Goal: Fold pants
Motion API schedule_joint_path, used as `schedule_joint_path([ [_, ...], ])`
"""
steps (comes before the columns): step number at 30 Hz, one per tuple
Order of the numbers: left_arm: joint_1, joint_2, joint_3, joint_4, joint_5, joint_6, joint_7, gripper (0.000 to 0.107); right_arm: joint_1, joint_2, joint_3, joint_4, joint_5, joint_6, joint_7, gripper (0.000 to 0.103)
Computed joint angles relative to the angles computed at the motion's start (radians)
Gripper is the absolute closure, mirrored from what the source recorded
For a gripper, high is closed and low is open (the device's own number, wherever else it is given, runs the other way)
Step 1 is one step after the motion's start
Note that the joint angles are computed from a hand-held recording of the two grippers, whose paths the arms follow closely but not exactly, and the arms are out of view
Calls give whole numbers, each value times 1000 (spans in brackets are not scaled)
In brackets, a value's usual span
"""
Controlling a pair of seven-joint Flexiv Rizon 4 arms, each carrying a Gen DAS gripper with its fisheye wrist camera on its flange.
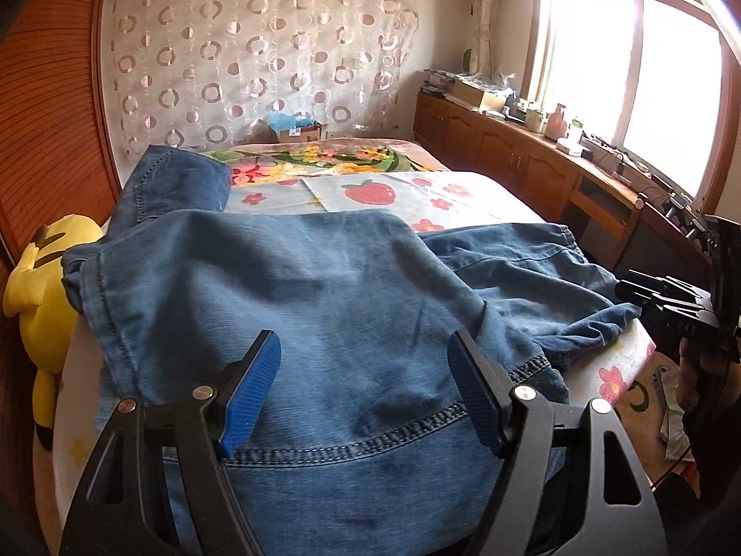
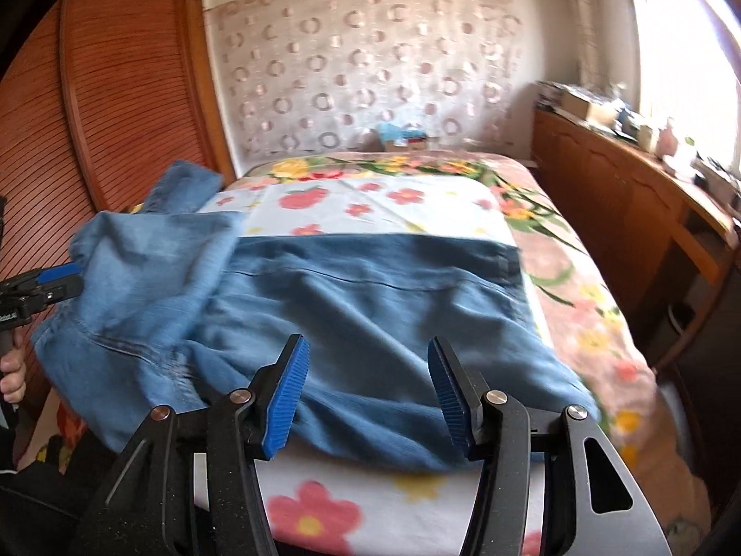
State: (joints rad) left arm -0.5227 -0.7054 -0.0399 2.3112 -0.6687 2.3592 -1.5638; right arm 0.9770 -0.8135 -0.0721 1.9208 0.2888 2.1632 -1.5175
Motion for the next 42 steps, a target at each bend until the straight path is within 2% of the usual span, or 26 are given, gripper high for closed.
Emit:
schedule_joint_path([
  [10,-18,-33,0,-64,-8,-58,35,31,59,-15,-116,24,128,-51,42,48],
  [14,-21,-50,3,-88,-9,-90,43,31,110,-35,-186,12,163,-91,71,48],
  [23,-18,-88,14,-118,7,-159,29,31,142,-83,-274,-10,131,-154,173,48],
  [28,-31,-99,32,-124,17,-163,20,31,117,-81,-261,-2,75,-145,215,48],
  [33,-35,-101,38,-126,22,-164,15,31,127,-93,-278,2,61,-137,224,48],
  [36,-34,-107,40,-127,28,-158,15,31,155,-106,-312,4,76,-138,222,66],
  [37,-33,-108,40,-127,30,-156,15,31,154,-109,-312,5,74,-126,219,78],
  [40,-31,-109,38,-126,32,-154,13,31,137,-104,-288,15,65,-86,190,91],
  [42,-29,-107,35,-126,33,-157,10,31,117,-98,-260,14,61,-62,171,95],
])
